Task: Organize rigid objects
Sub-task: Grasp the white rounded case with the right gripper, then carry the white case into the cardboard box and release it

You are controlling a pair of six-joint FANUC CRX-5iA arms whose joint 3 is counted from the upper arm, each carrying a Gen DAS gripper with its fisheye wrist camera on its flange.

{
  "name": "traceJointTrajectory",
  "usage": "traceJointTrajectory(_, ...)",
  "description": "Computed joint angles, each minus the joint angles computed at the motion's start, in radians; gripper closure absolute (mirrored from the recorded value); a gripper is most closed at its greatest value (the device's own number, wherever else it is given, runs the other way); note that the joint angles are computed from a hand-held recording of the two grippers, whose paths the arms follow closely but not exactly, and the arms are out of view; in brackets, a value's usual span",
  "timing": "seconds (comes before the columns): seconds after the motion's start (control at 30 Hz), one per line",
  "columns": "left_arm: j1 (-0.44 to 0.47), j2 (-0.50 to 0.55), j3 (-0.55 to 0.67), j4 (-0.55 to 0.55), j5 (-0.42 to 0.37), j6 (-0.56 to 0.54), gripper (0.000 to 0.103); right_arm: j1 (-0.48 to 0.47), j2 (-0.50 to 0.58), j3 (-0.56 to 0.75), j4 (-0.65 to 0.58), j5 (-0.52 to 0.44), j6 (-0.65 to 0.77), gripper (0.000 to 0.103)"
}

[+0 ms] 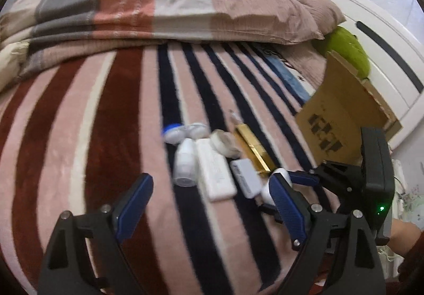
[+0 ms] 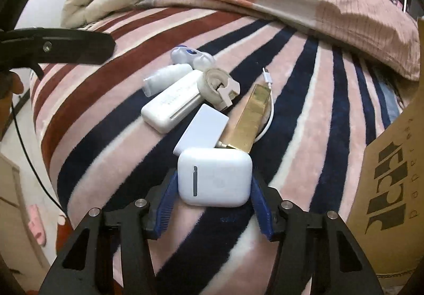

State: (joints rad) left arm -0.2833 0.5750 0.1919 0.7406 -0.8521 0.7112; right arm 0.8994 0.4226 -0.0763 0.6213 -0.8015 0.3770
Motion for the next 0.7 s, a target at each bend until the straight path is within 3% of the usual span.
traceJointTrajectory(0.13,-0.012,0.027,0.036,0.065,-0.097,-0.049,0.016,0.009,-0.061,-0.042,0.030,0.051,0.003,0.054)
traceJointTrajectory(0.2,-0.017,0.035,0.047,0.119,-0.146,-0.081,0.024,0.013,-0.089,-0.048,0.064,0.070,0.001,0.054)
traceJointTrajectory(0.3,-0.028,0.046,0.082,0.181,-0.216,-0.117,0.052,0.006,-0.118,-0.037,0.085,0.099,0.028,0.054)
traceJointTrajectory(0.37,-0.037,0.054,0.108,0.225,-0.260,-0.145,0.077,0.003,-0.142,-0.037,0.106,0.109,0.031,0.054)
traceJointTrajectory(0.5,-0.070,0.052,0.176,0.204,-0.250,-0.139,0.077,-0.017,-0.181,-0.048,0.143,0.119,0.015,0.054)
traceJointTrajectory(0.7,-0.134,0.168,0.457,0.143,-0.344,-0.046,0.077,-0.049,-0.284,-0.108,0.182,0.088,-0.038,0.054)
